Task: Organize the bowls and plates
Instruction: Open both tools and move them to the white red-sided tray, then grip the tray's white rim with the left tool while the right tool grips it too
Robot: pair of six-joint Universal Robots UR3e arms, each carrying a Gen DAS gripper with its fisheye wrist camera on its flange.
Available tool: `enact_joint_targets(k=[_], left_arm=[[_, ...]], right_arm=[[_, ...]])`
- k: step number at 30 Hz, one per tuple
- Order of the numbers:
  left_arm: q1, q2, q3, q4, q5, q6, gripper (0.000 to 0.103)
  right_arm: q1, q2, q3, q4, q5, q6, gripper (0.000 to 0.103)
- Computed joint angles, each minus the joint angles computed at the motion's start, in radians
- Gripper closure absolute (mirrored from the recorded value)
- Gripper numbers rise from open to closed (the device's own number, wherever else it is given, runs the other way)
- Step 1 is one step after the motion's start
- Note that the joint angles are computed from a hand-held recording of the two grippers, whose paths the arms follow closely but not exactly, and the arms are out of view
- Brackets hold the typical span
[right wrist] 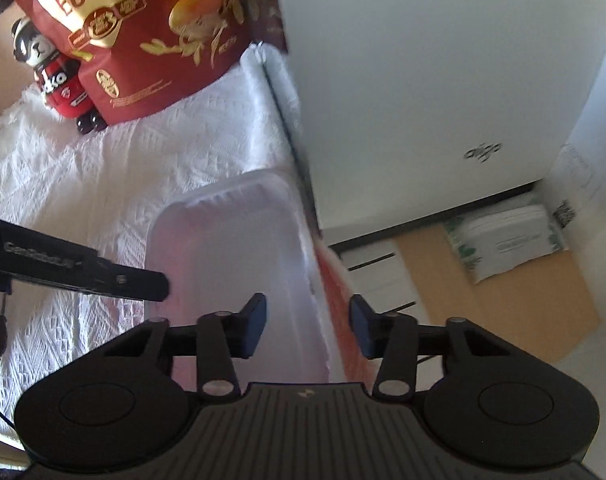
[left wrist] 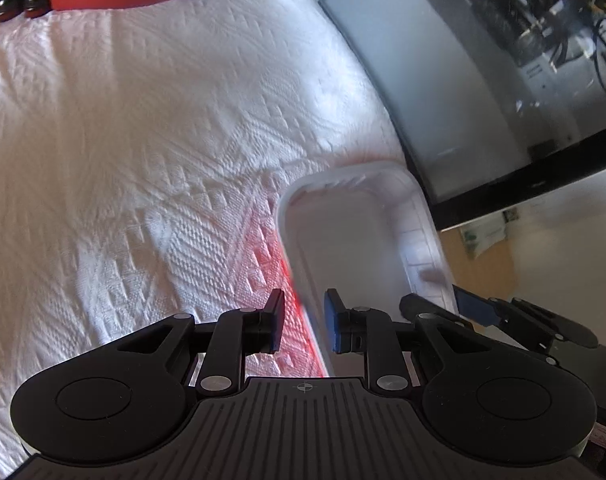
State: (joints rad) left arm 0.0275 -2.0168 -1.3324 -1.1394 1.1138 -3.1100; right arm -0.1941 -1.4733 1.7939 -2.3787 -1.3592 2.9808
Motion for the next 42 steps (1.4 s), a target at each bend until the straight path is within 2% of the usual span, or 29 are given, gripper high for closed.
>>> enact_joint_targets(k=[5, 9, 11, 12, 14, 19, 24, 27, 30, 33, 36, 38, 42], left_arm=[[0.024, 0.065, -0.057, 0.028, 0.073, 0.005, 0.079], [0.111, 0.191, -0.207, 0.085, 0.102, 0.051, 0.08], [0.136, 0.209, -0.248, 0.103, 0.134, 0.06, 0.085], [0.148, 0.209, -0.264, 0.104, 0.139, 0.061, 0.089], [0.163, 0.206, -0.29, 0.111, 0.137, 0.048, 0.09], [0.164, 0.227, -0.361, 0.166, 0.137, 0.039, 0.09], [0.176, 0.203, -0.323, 0.121, 0.117, -0.009, 0.087], [0.196, 0.214, -0.29, 0.042, 0.09, 0.007, 0.085], [0.257, 0.339, -0.322, -0.002, 0.033, 0.06, 0.085], [0.361, 0.481, -0.281, -0.125, -0.029, 0.145, 0.084], [0.519, 0.591, -0.175, -0.299, -0.081, 0.254, 0.084], [0.661, 0.616, -0.054, -0.477, -0.124, 0.351, 0.083], [0.932, 0.545, 0.22, -0.817, -0.188, 0.593, 0.083]], right_arm=[[0.011, 0.007, -0.032, 0.063, 0.074, -0.021, 0.064], [0.08, 0.061, -0.103, 0.092, 0.125, -0.035, 0.064], [0.119, 0.107, -0.144, 0.106, 0.147, -0.034, 0.064], [0.134, 0.125, -0.164, 0.12, 0.158, -0.032, 0.064], [0.153, 0.148, -0.172, 0.128, 0.179, -0.039, 0.064], [0.2, 0.208, -0.198, 0.085, 0.155, -0.02, 0.064], [0.201, 0.217, -0.215, 0.102, 0.158, -0.038, 0.064], [0.2, 0.217, -0.247, 0.154, 0.153, -0.025, 0.065], [0.205, 0.206, -0.291, 0.167, 0.166, -0.003, 0.065], [0.207, 0.17, -0.357, 0.167, 0.212, 0.027, 0.065], [0.241, 0.177, -0.491, 0.181, 0.287, 0.083, 0.065], [0.294, 0.213, -0.611, 0.182, 0.317, 0.131, 0.065], [0.431, 0.373, -0.943, 0.253, 0.346, 0.231, 0.065]])
